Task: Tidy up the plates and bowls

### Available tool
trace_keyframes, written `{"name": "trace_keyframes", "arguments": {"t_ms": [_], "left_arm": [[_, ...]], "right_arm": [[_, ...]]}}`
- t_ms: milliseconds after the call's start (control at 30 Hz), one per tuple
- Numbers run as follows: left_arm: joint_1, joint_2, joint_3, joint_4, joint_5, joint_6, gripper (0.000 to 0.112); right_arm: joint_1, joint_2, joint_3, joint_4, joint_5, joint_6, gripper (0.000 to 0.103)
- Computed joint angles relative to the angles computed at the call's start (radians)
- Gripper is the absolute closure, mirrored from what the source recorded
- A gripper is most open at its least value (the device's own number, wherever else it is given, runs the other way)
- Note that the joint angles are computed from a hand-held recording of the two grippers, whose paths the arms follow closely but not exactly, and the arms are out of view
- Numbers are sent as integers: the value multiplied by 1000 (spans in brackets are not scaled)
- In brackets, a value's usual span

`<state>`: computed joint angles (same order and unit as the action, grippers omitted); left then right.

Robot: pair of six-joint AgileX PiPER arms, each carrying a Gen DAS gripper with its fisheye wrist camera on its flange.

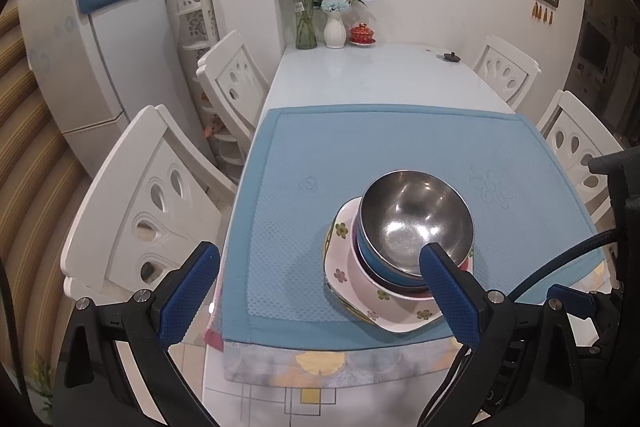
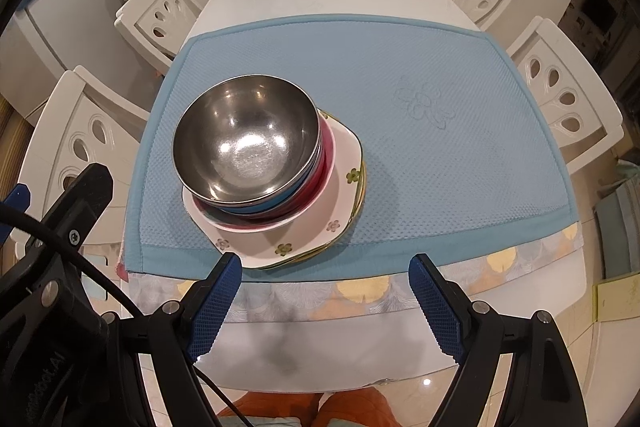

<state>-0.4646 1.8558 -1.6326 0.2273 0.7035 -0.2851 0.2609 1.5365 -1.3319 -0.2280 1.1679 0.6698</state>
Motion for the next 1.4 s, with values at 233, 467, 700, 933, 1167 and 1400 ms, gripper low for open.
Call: {"name": "trace_keyframes", "arguments": {"t_ms": [233,467,700,933,1167,1400], "left_arm": [[-8,24,-29,25,18,8,12],[3,50,-66,-2,48,31,12],[14,74,-97,-29,69,71,12],[25,85,-116,-41,79,93,12],[42,101,-134,-62,88,120,12],[38,85,-98,23,29,66,12]], "right_arm": [[-39,7,-5,38,-3,-43,20],[-42,19,-14,42,0,-45,20],[-43,35,-29,38,3,-41,20],[-42,54,-42,41,3,-38,20],[-27,71,-57,33,7,-27,20],[-17,84,-72,37,10,-28,20]]}}
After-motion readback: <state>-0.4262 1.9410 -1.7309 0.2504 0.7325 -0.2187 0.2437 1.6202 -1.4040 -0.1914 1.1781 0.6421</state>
